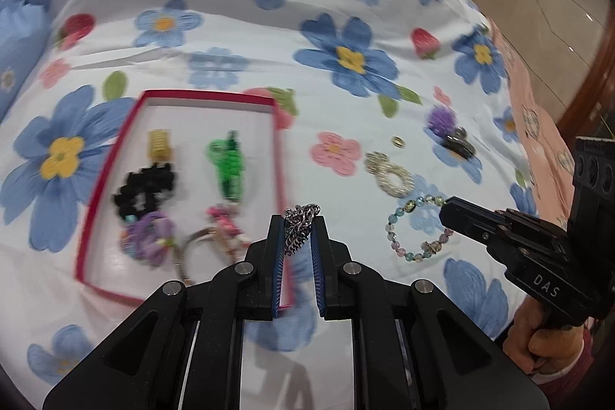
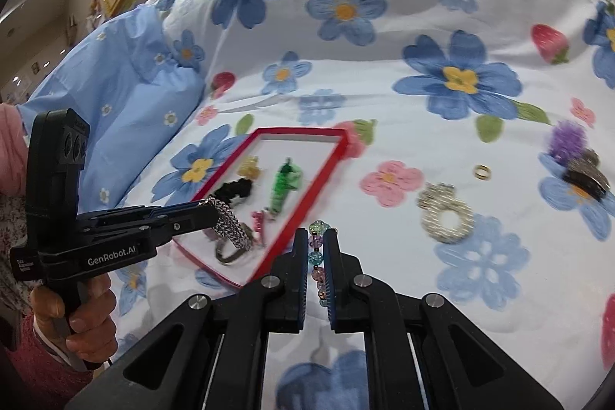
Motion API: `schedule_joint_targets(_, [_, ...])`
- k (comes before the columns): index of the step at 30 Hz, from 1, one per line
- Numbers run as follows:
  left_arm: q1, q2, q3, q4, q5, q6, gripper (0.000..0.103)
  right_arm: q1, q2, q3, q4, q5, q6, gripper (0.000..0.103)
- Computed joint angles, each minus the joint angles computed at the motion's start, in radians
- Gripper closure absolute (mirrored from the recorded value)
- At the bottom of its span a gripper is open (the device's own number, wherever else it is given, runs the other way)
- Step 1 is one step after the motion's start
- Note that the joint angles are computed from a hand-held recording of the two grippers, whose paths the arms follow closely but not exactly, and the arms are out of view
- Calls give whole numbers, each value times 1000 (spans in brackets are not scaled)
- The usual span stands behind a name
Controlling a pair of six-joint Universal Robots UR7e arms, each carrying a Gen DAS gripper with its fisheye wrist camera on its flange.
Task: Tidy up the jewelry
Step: 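Carry silver chain into tray with left tool while right tool carries bead bracelet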
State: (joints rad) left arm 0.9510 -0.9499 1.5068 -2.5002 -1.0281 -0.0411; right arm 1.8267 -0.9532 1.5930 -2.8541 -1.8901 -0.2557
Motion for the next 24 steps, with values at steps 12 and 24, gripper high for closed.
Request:
schedule_joint_targets(12, [60,-44,7,-9,62,-34,91,29,121,-128,82,75,-1,96])
schedule_joint_targets(24, [112,-42,-14,6,73,-47,91,42,230,-228,172,116,0,96])
